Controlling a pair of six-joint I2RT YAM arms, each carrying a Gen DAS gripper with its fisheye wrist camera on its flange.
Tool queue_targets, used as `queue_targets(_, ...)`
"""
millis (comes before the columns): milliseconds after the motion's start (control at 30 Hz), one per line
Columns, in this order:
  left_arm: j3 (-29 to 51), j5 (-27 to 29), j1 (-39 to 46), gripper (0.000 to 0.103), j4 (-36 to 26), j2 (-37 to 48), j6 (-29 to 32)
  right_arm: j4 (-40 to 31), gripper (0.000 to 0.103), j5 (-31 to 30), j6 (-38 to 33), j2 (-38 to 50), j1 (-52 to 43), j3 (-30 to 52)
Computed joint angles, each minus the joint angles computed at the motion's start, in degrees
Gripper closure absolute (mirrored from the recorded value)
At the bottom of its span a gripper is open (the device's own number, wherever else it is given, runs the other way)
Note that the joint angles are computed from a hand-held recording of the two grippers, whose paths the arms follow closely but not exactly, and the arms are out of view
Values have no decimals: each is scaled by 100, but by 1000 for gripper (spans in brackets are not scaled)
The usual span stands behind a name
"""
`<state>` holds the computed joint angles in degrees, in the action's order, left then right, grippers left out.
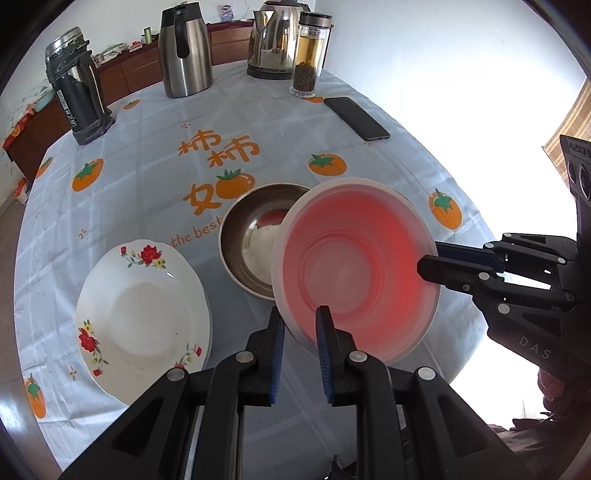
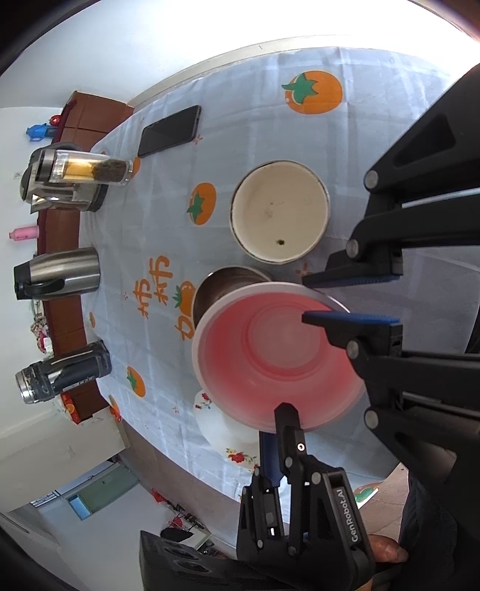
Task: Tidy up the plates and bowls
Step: 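Lift the pink bowl with both grippers and lower it into the steel bowl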
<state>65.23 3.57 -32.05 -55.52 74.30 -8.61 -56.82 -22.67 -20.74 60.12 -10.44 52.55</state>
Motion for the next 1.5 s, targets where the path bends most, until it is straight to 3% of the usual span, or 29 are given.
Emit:
queue_targets(667,591,141,664,84,46,810,278,725,91,220,440,1141,642,666)
queue_targets(1500,724,511,777,84,-28,1269,201,674,91,309,403,1781,625,1017)
